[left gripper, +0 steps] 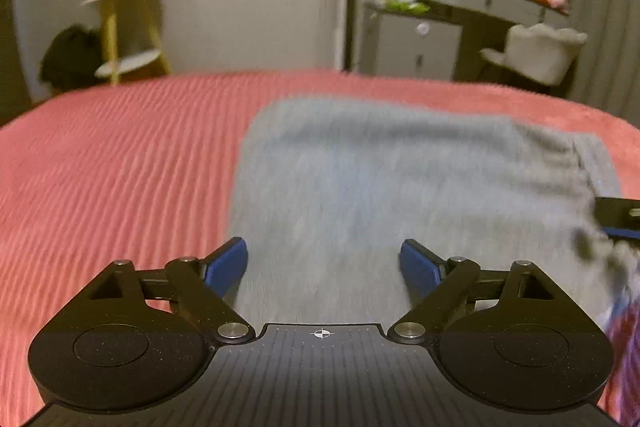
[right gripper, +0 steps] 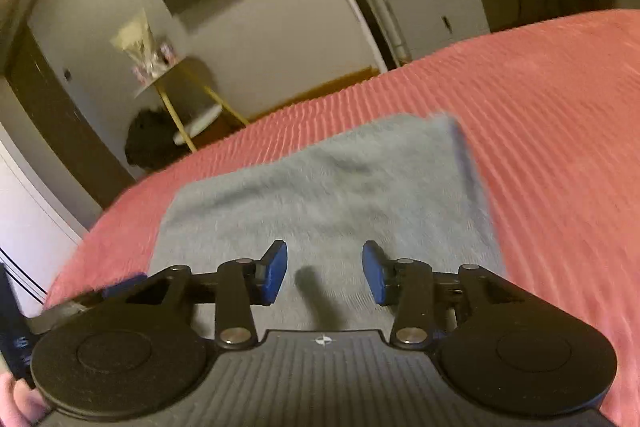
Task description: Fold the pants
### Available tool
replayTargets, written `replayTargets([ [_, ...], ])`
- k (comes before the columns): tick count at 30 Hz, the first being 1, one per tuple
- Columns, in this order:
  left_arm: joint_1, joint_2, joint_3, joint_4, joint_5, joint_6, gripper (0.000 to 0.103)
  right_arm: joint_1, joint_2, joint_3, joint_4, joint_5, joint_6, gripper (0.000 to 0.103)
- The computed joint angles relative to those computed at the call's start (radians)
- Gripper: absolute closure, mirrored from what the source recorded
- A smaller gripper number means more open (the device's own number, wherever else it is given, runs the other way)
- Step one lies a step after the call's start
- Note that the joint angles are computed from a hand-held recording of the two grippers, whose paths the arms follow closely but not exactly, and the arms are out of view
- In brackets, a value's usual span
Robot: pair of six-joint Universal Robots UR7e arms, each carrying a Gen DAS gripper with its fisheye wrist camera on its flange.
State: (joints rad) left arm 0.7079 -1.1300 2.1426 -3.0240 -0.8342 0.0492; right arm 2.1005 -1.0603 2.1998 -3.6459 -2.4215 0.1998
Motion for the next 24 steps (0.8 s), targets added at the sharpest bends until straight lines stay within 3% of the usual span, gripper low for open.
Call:
replayTargets([
  [2, -0.007, -0.037, 0.045, 0.010, 0.006, -0.038, 0.013, 0.004, -0.025, 0.082, -0.087, 0.038, 0.027, 0.069],
  [3, -0.012, -0.062, 0.063, 0.023, 0.010, -0.062, 0.013, 0.006, -0.042, 0.113, -0.098, 0.048, 0.069, 0.075],
  [6, -0.029, -0.144, 0.096, 0.109, -0.001, -0.170, 0.013, 0.034, -0.084, 0.141, -0.082, 0.029, 0.226, 0.076],
  [7, -0.033, -0.162, 0.099, 0.132, -0.005, -0.207, 0.013, 0.041, -0.091, 0.149, -0.089, 0.026, 0.283, 0.072],
  [9, -0.039, -0.195, 0.092, 0.226, -0.016, -0.297, 0.013, 0.055, -0.096, 0.162, -0.034, -0.007, 0.440, 0.043],
  [12, -0.046, -0.232, 0.110, 0.269, -0.025, -0.367, 0.013, 0.043, -0.097, 0.198, -0.011, 0.019, 0.566, 0.043],
  [16, -0.062, -0.261, 0.116, 0.348, -0.016, -0.458, 0.014, -0.040, -0.059, 0.242, -0.231, 0.155, 0.646, 0.042],
  [17, -0.069, -0.268, 0.122, 0.353, -0.015, -0.469, 0.014, -0.051, -0.050, 0.242, -0.285, 0.184, 0.630, 0.037],
  [20, -0.084, -0.273, 0.129, 0.382, 0.001, -0.491, 0.014, -0.063, -0.044, 0.218, -0.274, 0.183, 0.588, 0.030],
  [23, -0.091, -0.278, 0.128, 0.437, 0.025, -0.537, 0.014, -0.094, -0.039, 0.217, -0.238, 0.149, 0.615, 0.059],
  [24, -0.090, -0.284, 0.131, 0.438, 0.030, -0.541, 0.014, -0.094, -0.043, 0.220, -0.238, 0.145, 0.604, 0.064],
])
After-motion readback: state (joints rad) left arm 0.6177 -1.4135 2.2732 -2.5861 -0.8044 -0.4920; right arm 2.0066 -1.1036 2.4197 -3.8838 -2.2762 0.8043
